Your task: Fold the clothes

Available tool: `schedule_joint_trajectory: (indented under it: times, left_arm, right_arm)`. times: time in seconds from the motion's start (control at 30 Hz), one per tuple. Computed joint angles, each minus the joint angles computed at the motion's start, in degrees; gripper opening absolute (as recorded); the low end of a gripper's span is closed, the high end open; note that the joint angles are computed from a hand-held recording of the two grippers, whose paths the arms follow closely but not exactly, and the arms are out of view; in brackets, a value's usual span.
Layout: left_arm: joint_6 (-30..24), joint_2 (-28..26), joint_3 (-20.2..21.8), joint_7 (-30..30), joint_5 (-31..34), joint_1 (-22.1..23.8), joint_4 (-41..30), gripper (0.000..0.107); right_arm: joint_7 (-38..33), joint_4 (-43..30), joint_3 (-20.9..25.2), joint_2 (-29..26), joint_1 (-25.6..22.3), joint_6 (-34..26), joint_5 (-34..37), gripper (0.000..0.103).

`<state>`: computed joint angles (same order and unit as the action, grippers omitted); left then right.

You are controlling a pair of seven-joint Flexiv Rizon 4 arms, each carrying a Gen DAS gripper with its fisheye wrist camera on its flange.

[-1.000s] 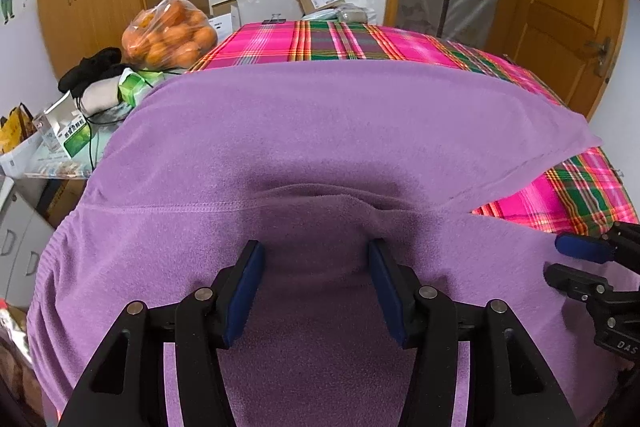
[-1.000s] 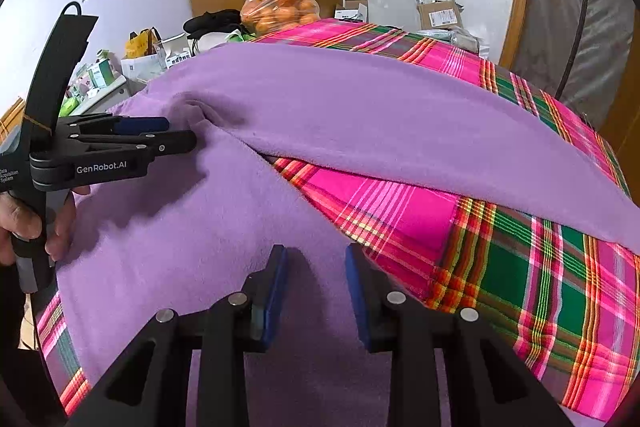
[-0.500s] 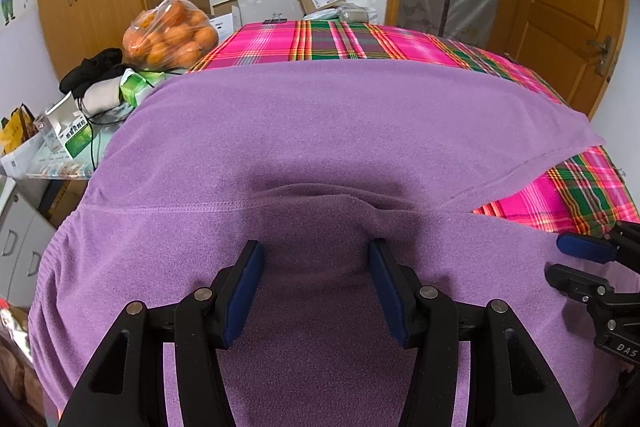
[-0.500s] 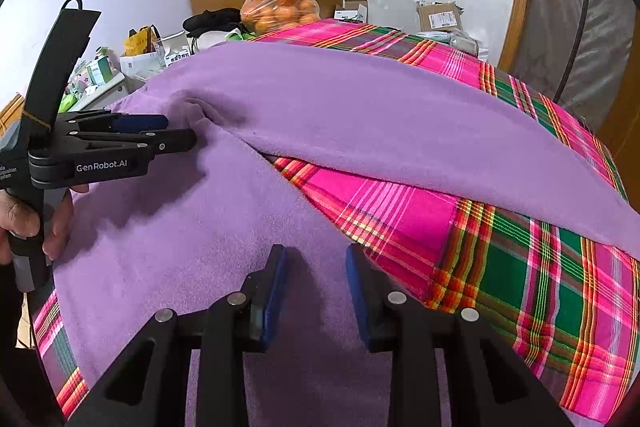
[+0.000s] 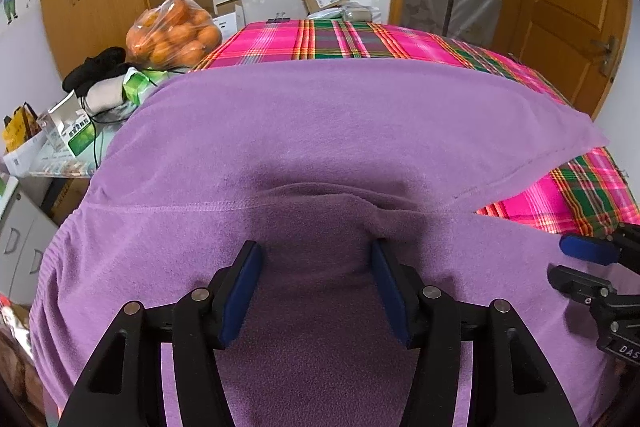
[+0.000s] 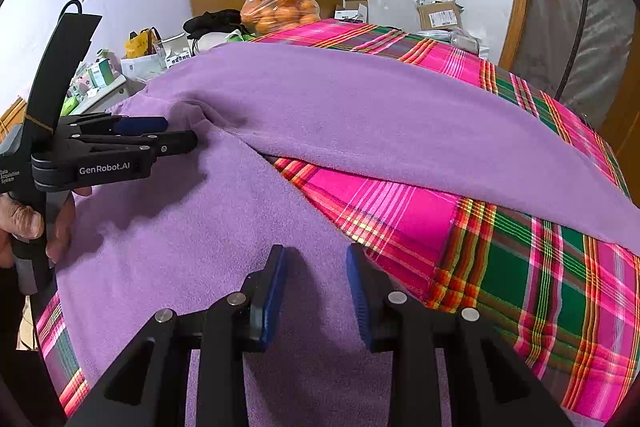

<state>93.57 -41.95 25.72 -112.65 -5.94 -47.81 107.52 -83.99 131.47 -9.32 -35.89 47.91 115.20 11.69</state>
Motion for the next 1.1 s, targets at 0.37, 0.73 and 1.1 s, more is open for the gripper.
schedule_joint_trajectory:
  times: [0.37,0.73,1.1]
  left_arm:
    - [-0.1,0.0,0.0,-0.2,0.2,0.0,0.0,0.060]
    - [0.4,0.3,-0.9,0.1,0.2,0.9,0.2,0.060]
    - [0.7,0.3,-1.1,0.8,-0.4,1.0,0.5,0.060]
  right_arm:
    - [0.3,-0.2,0.0,0.0,0.2,-0.2,0.1,0.032]
    - [0.2,0.0,0.6,0.1,-0.7,0.0,-0.4,0.032]
    - [0.2,-0.1,0.4,0.1,-0.4,-0.1,-0.2,0.032]
